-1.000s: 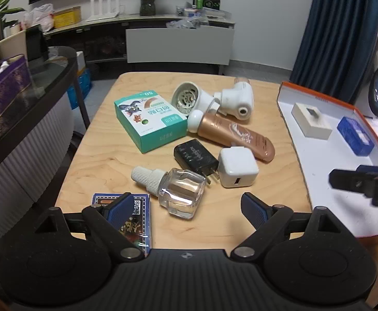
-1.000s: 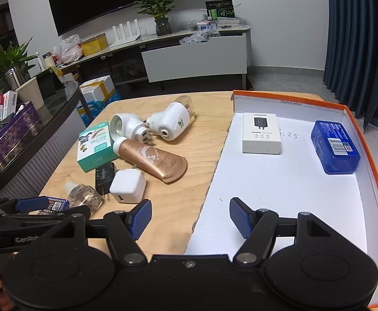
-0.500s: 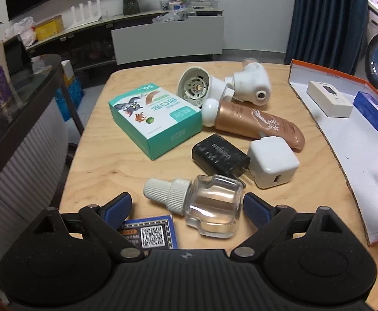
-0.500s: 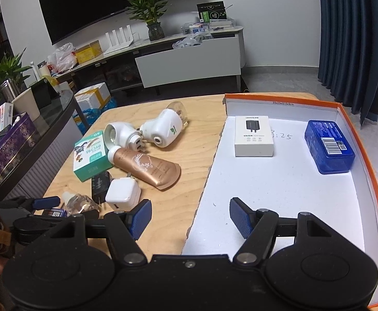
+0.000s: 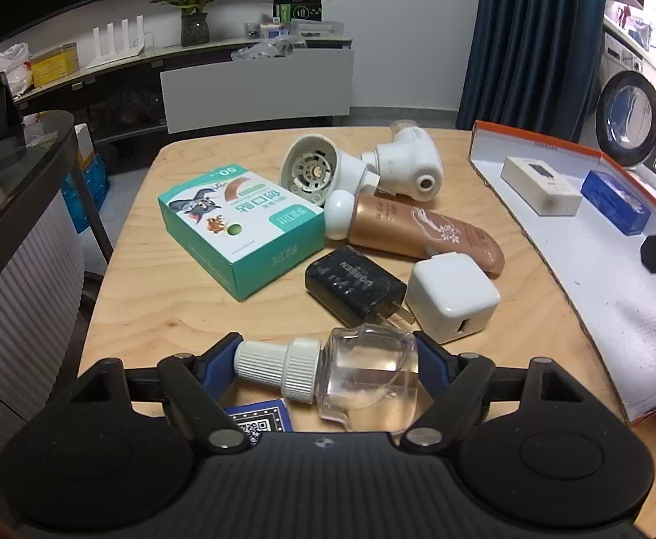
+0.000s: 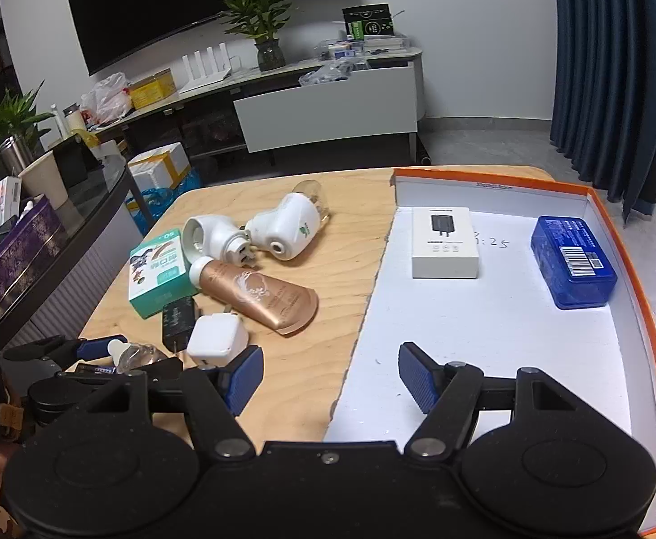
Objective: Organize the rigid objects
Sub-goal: 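Grasp the colourful QR-code card with the right tool while the left tool lifts the bottle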
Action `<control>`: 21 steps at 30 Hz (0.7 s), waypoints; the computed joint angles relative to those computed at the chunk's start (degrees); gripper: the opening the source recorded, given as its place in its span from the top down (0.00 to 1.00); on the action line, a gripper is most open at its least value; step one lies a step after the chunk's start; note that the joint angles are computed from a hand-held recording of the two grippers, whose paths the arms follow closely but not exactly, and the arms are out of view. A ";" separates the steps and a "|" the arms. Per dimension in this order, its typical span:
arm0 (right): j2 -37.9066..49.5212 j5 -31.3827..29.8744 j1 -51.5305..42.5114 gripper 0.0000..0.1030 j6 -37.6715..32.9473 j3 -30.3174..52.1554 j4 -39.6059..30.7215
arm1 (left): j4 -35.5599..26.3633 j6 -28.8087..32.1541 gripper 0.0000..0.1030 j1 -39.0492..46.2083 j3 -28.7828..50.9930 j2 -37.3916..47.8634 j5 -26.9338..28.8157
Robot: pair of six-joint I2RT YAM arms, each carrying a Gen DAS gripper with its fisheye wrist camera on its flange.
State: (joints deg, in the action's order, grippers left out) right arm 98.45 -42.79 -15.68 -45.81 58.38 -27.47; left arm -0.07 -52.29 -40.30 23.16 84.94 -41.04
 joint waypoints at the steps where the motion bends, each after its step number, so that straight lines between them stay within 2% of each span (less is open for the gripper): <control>1: -0.20 0.08 0.18 0.22 -0.34 -0.25 -0.11 | -0.15 -0.36 0.21 -0.16 -0.26 -0.65 -0.22; 5: -1.23 0.06 1.03 0.22 -1.28 -1.30 -0.92 | -3.23 -3.22 0.22 -1.69 -0.89 -4.79 -2.96; 10: -3.36 0.54 3.04 0.22 -3.88 -4.86 -4.06 | -13.27 -11.71 0.22 -5.01 -0.96 -12.17 -6.94; 16: -10.10 1.74 10.34 0.22 -6.21 -16.41 -5.71 | -32.84 -26.94 0.22 -10.76 0.98 -19.62 -11.37; 21: -17.38 2.23 20.41 0.21 1.92 -26.53 -0.67 | -50.28 -41.22 0.22 -15.50 2.30 -25.08 -13.44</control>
State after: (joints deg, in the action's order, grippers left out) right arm 81.07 -40.57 4.73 -43.89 31.86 -28.14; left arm -50.35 -93.51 -55.80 25.47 59.86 -54.48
